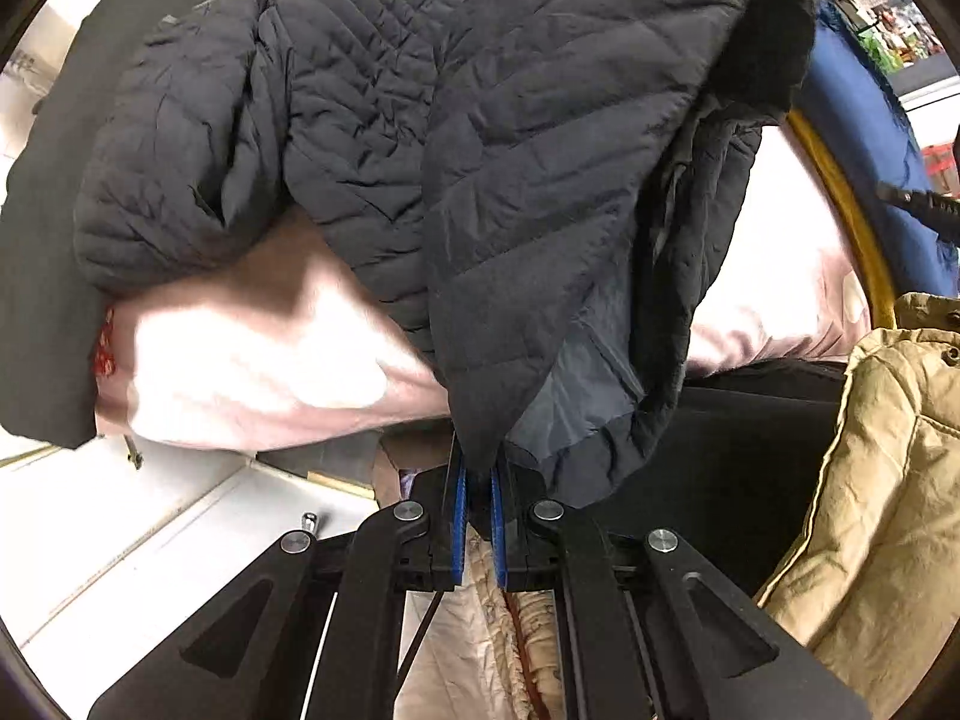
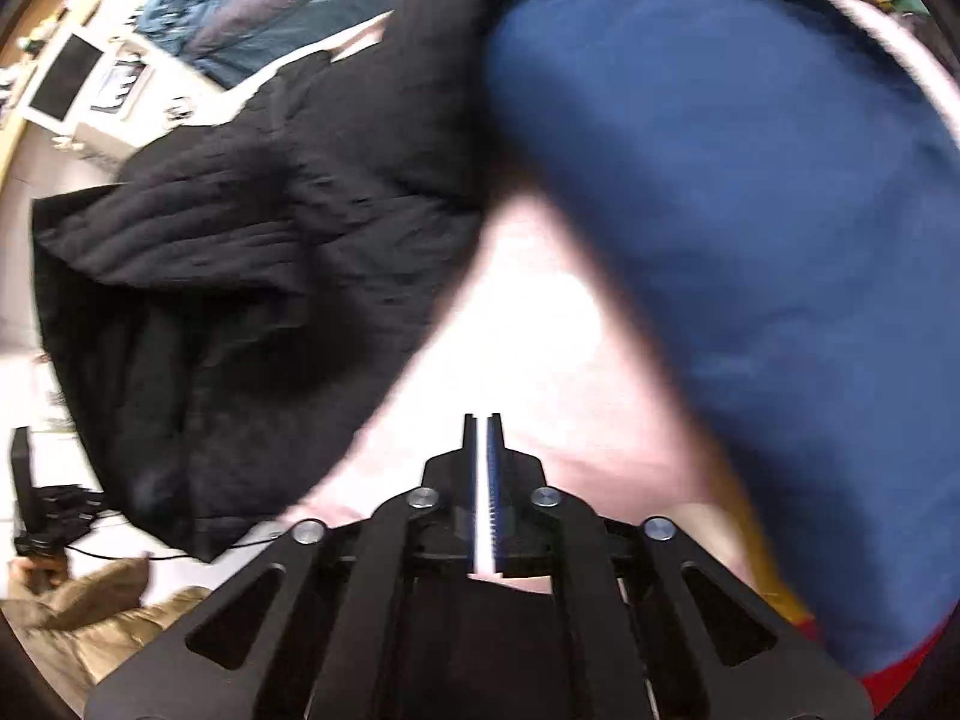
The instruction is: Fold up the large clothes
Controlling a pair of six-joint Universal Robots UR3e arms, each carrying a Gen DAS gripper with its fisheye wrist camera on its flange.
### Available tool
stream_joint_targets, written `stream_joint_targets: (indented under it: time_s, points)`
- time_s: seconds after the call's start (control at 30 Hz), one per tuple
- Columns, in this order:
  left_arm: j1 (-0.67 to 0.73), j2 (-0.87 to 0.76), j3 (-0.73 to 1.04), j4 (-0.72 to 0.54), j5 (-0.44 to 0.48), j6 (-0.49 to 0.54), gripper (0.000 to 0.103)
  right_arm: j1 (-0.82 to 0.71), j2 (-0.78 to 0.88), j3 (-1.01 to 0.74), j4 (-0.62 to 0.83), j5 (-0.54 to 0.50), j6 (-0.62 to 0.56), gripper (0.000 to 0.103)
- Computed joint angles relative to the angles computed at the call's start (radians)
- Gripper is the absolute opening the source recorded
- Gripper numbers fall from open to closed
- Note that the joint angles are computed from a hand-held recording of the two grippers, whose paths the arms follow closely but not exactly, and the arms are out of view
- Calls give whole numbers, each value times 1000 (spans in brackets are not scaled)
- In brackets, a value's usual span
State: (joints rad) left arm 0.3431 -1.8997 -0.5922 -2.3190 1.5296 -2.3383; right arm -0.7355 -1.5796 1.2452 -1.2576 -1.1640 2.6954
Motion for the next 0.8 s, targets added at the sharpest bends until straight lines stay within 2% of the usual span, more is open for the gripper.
stream_joint_targets:
  time_s: [0.03, 0.07, 0.1, 0.17, 0.27, 0.33, 0.37, 0.4, 0.43, 0.47, 0.57, 0.6, 0.73, 0.8]
  points:
    - [0, 0, 8, -5, -7, -10, 6, 42, 10, 9, -37, 15, 13, 40]
    - [-1, 4, 9, -6, -12, -16, 6, 84, 25, 6, -71, 38, 16, 69]
    - [-1, 8, 16, -8, -17, -21, 6, 101, 27, 7, -94, 64, 11, 76]
    - [-7, 17, 25, -7, -18, -32, 6, 163, 45, 13, -194, 102, 42, 76]
    - [-6, 48, -5, 4, -23, -43, 6, 249, 132, 25, -389, 57, 127, 76]
    - [-7, 60, -30, 24, -21, -53, 6, 263, 224, -30, -368, 61, 155, 76]
    - [-8, 71, -51, 37, -20, -59, 6, 255, 266, -46, -340, 106, 155, 76]
    - [-9, 79, -67, 47, -19, -61, 6, 248, 289, -48, -331, 131, 160, 74]
    - [-12, 82, -73, 51, -17, -60, 6, 246, 304, -60, -316, 134, 171, 50]
    - [-13, 83, -74, 52, -14, -54, 6, 241, 329, -105, -250, 120, 172, 15]
    - [-9, 91, -52, 23, -6, -21, 6, 178, 288, -137, -106, 126, 74, 6]
    - [5, 97, -50, 14, -2, 2, 6, 150, 252, -151, -51, 107, -1, 1]
    - [68, 84, 8, -56, -5, 72, 6, 31, 141, -217, 164, -74, -226, 0]
    - [86, 82, 3, -79, 5, 102, 6, -40, 117, -241, 230, -142, -282, 0]
